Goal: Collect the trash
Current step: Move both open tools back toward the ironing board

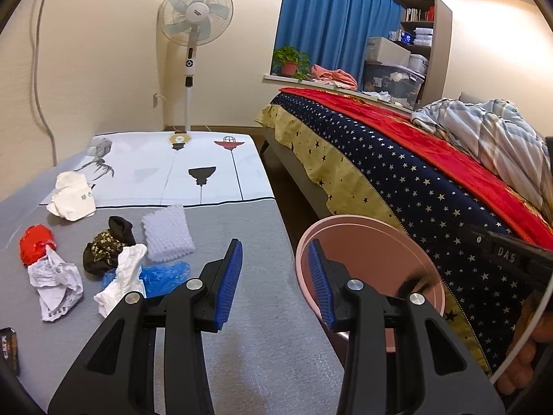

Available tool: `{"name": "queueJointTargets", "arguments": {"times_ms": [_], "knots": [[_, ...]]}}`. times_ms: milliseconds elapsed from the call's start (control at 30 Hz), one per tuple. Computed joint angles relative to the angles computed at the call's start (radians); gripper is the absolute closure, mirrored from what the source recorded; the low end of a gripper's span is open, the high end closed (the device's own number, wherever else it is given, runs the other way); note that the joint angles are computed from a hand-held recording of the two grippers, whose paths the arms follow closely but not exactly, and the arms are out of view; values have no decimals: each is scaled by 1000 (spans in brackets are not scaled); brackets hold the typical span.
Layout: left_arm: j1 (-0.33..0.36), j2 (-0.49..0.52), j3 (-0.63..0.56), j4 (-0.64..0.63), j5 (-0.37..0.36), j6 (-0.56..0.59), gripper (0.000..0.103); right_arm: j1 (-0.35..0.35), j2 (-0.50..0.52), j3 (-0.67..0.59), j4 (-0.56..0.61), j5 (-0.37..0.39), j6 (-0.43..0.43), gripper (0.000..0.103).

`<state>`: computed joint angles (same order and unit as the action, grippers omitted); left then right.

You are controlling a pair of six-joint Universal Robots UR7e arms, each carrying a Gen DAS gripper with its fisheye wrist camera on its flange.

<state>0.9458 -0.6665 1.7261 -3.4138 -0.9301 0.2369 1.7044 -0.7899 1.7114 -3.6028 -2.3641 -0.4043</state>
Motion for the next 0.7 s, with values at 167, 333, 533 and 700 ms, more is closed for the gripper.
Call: {"name": "queueJointTargets", "arguments": {"times_ms": [167, 333, 533, 700], "knots": [[2, -3, 0, -4, -3, -1, 64, -1, 4, -6, 11, 0, 12, 77], [3, -6, 3, -24, 13, 15, 64, 6, 13, -1, -41, 44, -24, 77], [-2, -28, 36, -113, 92, 40, 64, 15, 14, 15, -66, 160, -45, 77], [-2, -54, 80, -207, 202, 60, 64, 33, 39, 11, -68, 238, -75, 76]]}}
